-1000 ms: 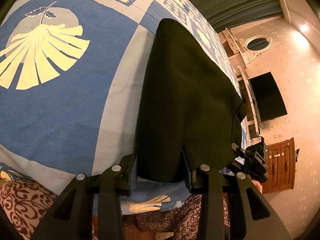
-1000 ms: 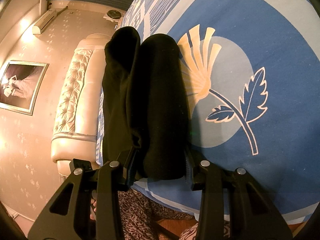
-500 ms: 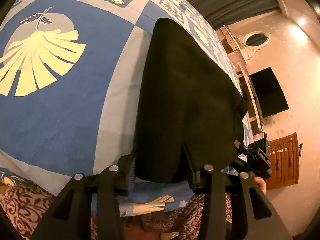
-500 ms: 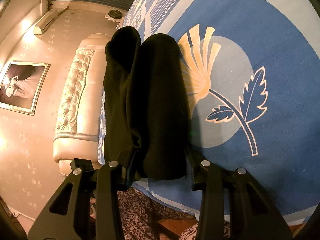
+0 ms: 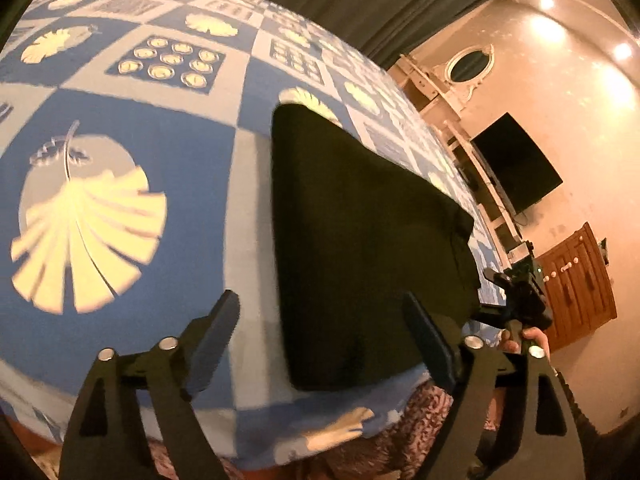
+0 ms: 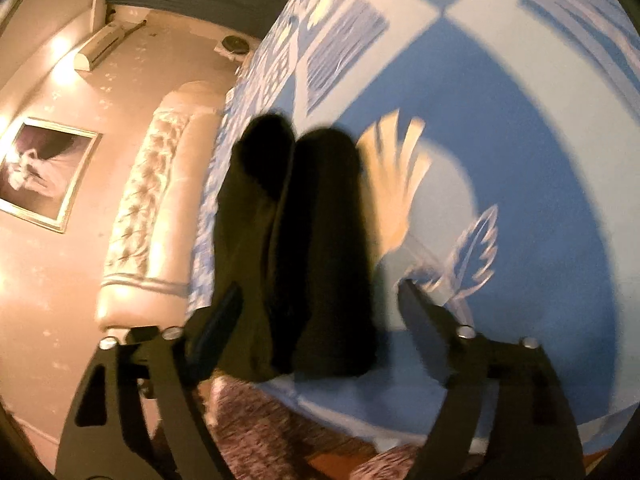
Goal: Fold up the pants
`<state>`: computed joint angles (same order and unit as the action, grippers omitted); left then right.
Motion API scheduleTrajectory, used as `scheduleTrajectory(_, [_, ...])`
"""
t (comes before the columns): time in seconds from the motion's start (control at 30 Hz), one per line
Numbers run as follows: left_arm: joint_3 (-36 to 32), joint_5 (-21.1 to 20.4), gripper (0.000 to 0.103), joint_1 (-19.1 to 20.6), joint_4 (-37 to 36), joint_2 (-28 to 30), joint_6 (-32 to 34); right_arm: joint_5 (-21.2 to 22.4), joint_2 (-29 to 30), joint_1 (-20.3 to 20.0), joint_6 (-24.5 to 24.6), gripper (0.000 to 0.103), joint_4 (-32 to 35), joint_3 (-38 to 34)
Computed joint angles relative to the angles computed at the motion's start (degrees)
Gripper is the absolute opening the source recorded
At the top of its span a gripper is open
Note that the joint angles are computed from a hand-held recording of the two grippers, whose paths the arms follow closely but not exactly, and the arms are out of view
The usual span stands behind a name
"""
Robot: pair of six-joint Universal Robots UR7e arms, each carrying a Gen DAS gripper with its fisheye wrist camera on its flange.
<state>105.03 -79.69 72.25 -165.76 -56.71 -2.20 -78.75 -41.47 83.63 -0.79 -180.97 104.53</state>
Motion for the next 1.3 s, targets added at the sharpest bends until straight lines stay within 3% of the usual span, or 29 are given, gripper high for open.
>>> scheduleTrajectory(0.33, [-17.35,-2.77,0.086,3.46,9.58,10.47,-0.44,1.25,3.32,-0.32,0.66,0.089,3.42,-8.02])
scheduleTrajectory(0.63, [-35.15,-13.93,0.086,6.21,17.45,20.98,-1.28,6.09,7.3,-0.37,0.38,0.09,11.1,-17.63])
scheduleTrajectory(0.77, [-38.92,-14.62,0.086,6.24,20.52,23.09,-0.42,8.35,9.17,-0.43,-0.2,0.091,13.46,-21.15])
scheduleTrajectory(0.97, [-39.58,-11.36,0.086,5.05,21.46,23.93,3.65,6.6,11.44,0.76,-1.25,0.091,16.85,-25.84])
scheduleTrajectory(1.0, [-39.55,-11.0,0.086,4.98,21.44,23.98,3.87,6.19,11.72,0.92,-1.57,0.089,17.24,-26.39])
scheduleTrajectory(1.1, [-40.24,-10.56,0.086,4.93,21.84,24.37,3.78,2.42,12.16,1.32,-0.39,0.053,18.93,-27.56])
scheduleTrajectory(1.13, [-40.32,-10.12,0.083,4.85,21.53,24.49,3.69,2.77,12.23,0.98,0.0,0.048,19.15,-27.62])
scheduleTrajectory(1.17, [-39.72,-8.88,0.077,4.63,20.94,24.21,3.71,3.43,12.21,0.68,-0.04,0.046,19.05,-27.49])
scheduleTrajectory(1.2, [-39.45,-5.89,0.064,4.08,20.56,24.19,3.95,3.56,12.2,0.6,-0.06,0.045,18.76,-27.32])
scheduleTrajectory(1.3, [-38.65,-0.47,0.053,2.85,19.66,24.23,5.88,3.39,12.49,0.71,-0.03,0.043,17.64,-27.2])
